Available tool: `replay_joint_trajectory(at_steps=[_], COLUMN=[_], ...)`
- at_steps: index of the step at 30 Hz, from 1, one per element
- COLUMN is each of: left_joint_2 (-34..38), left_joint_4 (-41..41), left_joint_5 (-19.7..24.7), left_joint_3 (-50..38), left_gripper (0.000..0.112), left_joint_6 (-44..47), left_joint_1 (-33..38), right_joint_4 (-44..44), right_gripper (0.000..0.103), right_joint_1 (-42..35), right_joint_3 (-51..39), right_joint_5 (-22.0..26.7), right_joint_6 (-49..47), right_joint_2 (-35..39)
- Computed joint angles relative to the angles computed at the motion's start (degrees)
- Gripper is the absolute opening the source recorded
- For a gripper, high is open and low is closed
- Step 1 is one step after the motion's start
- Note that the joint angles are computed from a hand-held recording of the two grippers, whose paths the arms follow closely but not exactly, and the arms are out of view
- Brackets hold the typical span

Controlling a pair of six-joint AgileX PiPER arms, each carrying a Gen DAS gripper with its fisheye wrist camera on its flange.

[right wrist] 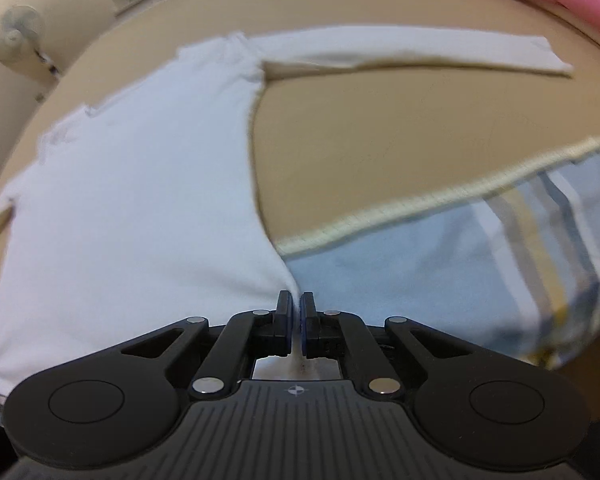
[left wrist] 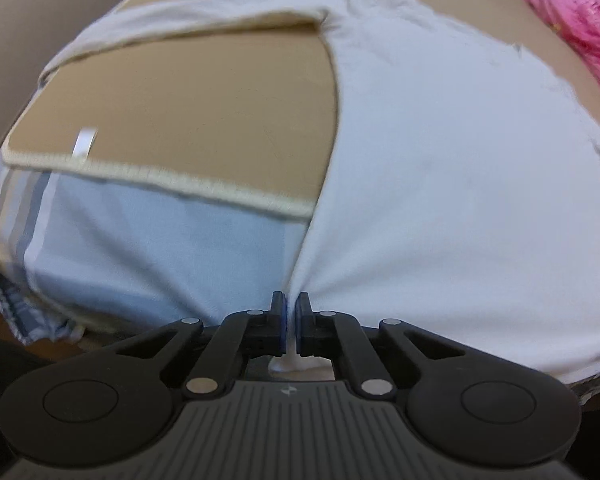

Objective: Fold small clothes

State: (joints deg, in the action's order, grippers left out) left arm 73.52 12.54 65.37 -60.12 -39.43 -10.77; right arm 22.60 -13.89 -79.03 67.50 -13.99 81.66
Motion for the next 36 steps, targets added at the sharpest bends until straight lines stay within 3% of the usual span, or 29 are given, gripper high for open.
replay_joint_trajectory(at_steps=[3, 5, 6, 9, 11, 12, 14, 16, 19, 22, 31, 35, 36], left_joint_2=[3.02, 2.12, 0.95, -0.44, 1.37, 3.42, 6.94, 7.28, 6.9, 7.23, 6.37, 3.81, 3.4], left_joint_4=[0.54, 3.94, 5.66, 3.08, -2.41, -5.01, -5.26, -1.3, 7.6, 7.89, 9.12, 19.02, 20.38], left_joint_5=[2.44, 1.08, 0.07, -2.95, -3.09, -2.13, -0.33, 0.65, 2.29, 2.52, -1.01, -3.98, -4.63], left_joint_3=[-1.51, -2.51, -2.73, -3.23, -3.8, -4.2, -4.41, -5.7, -6.77, -7.97, -7.12, -7.04, -7.81], left_gripper=[0.018, 0.018, 0.018, 0.022, 0.028, 0.031, 0.033, 0.033, 0.04, 0.04, 0.04, 0.04, 0.04], left_joint_6=[0.46, -1.88, -2.32, 1.19, 5.17, 7.32, 8.44, 5.8, 0.75, 0.17, -2.97, -11.77, -12.58], left_joint_1=[1.12, -1.47, -3.32, -4.56, -3.27, -2.46, -3.11, -6.23, -12.68, -13.04, -12.1, -13.54, -12.87], right_joint_4=[-6.02, -11.76, -13.9, -6.57, 2.33, 3.52, -0.98, -5.01, -4.06, -6.4, -0.63, 6.84, 9.27], right_gripper=[0.009, 0.015, 0.022, 0.043, 0.051, 0.055, 0.055, 0.054, 0.055, 0.055, 0.055, 0.055, 0.06], right_joint_1=[3.24, 6.66, 7.76, 5.68, 3.39, 3.75, 6.89, 9.33, 9.66, 10.63, 9.38, 6.21, 5.42], right_joint_3=[0.21, 0.61, 1.64, 3.38, 2.49, 1.07, -0.62, -0.18, 0.78, 1.45, -4.23, -13.92, -15.83], right_joint_5=[0.84, -3.8, -7.45, -12.61, -8.29, -3.68, 1.8, 0.39, -4.64, -7.75, -13.15, -16.34, -17.62], right_joint_6=[3.64, 8.37, 9.32, 3.49, -3.52, -4.52, -1.42, 0.39, -1.14, -0.61, -1.46, -9.43, -12.67], right_joint_2=[1.99, 0.39, -1.44, -4.64, -3.29, -1.11, 3.04, 3.13, -0.74, -2.3, -0.25, 2.67, 3.64])
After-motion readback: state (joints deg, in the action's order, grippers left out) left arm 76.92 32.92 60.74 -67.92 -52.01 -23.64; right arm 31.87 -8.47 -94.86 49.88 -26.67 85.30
